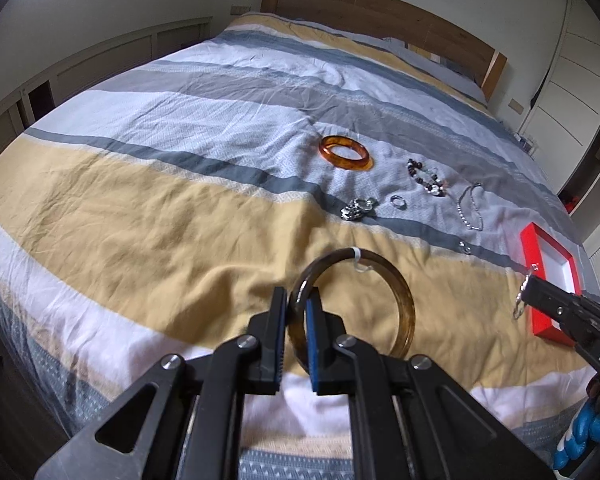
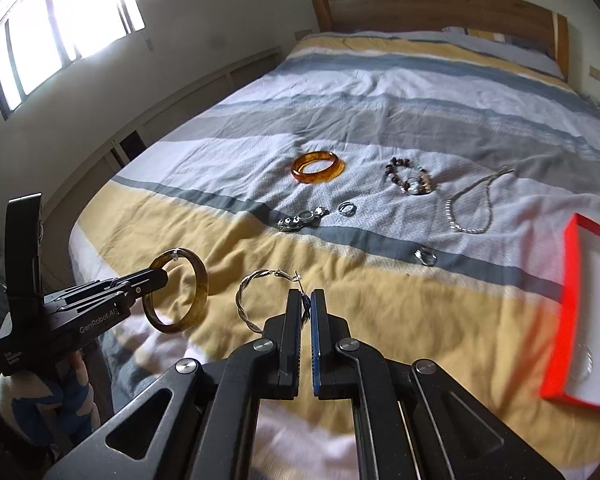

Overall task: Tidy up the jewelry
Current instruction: 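Carry the brown bangle and hoop earring over the red-rimmed box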

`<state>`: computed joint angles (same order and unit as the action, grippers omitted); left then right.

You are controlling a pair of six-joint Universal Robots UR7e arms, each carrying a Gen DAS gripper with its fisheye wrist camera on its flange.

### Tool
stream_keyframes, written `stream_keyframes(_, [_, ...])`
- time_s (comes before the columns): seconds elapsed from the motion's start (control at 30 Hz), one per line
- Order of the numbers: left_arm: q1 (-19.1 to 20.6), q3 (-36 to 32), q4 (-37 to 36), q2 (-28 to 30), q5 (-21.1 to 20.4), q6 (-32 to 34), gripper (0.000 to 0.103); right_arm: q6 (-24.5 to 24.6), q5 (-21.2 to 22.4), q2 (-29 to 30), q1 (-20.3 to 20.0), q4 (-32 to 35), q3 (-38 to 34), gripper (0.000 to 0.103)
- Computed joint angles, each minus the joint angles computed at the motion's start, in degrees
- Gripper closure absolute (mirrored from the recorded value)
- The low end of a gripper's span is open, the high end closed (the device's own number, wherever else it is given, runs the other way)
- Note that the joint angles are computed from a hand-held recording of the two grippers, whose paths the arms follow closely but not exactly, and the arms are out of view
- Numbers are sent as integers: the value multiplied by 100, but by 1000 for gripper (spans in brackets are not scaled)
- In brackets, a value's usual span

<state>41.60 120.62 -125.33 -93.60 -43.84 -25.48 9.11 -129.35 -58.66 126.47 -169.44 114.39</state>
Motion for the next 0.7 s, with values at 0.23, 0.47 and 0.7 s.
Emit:
stream_keyframes(0.23, [-513,169,294,-444,93,-158,95,365,-468,-373,467,88,358,99])
stream_keyframes(0.47, [-1029,194,401,-532,46,-215,95,732,-993,-913,822,142,775,99])
stream_keyframes(0.7, [-1455,96,228,-65,-223,-166,95,1054,-1475,-1754,946,316,1301,99])
